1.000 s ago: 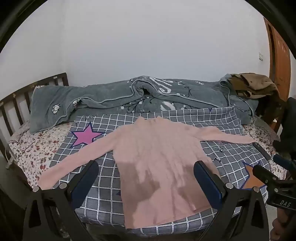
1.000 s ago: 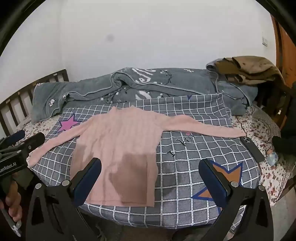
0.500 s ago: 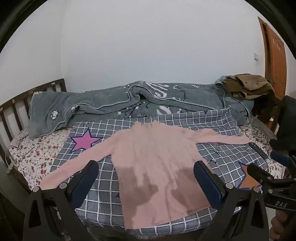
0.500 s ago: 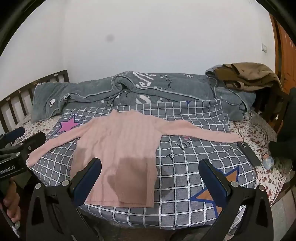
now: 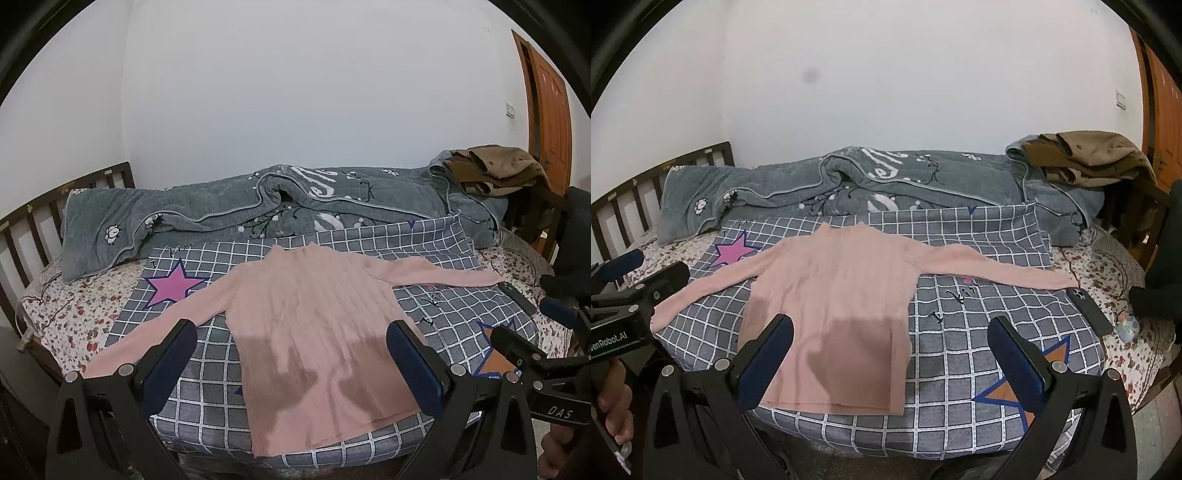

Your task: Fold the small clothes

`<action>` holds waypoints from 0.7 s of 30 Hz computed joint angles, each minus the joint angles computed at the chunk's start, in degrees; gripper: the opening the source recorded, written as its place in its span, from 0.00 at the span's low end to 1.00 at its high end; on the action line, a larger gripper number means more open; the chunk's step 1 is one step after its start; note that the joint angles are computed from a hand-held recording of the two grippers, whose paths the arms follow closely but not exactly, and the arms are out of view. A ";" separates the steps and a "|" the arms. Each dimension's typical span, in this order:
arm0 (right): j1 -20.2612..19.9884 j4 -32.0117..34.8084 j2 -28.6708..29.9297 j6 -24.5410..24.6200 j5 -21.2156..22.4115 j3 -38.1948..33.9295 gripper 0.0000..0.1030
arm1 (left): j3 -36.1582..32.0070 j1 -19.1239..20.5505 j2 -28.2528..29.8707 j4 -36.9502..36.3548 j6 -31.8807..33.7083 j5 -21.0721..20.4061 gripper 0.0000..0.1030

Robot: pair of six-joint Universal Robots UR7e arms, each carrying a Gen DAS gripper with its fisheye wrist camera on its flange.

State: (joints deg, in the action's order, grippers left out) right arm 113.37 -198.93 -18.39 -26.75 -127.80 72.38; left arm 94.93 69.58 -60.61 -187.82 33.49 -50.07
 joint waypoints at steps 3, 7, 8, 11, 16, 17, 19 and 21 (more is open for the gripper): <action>-0.03 -0.21 -0.21 0.12 0.19 0.34 1.00 | 0.20 -0.20 -0.09 -0.57 0.46 0.29 1.00; -0.03 0.15 -0.42 0.56 0.32 0.51 1.00 | 0.33 -0.49 -0.03 -0.82 0.56 0.45 1.00; -0.06 0.20 -0.57 0.76 0.45 0.67 1.00 | 0.31 -0.51 -0.03 -0.75 0.55 0.45 1.00; -0.09 0.03 -0.80 1.14 0.57 0.98 1.00 | 0.41 -0.62 0.05 -0.98 0.81 0.70 1.00; -0.03 -0.35 -0.90 1.23 0.55 1.24 1.00 | 0.25 -0.75 0.01 -0.71 0.90 0.77 1.00; -0.02 -0.37 -0.89 1.24 0.53 1.22 1.00 | 0.24 -0.78 -0.02 -0.66 0.86 0.75 1.00; -0.03 -0.32 -0.94 1.15 0.47 1.27 1.00 | 0.20 -0.87 0.00 -0.65 0.93 0.84 1.00; 0.03 -0.45 -0.94 1.03 0.36 1.35 1.00 | 0.21 -0.91 -0.09 -0.56 0.93 0.85 1.00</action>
State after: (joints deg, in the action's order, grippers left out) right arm 113.40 -199.38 -19.34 -25.71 -127.44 73.73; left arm 95.14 68.67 -60.70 -188.38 34.42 -49.23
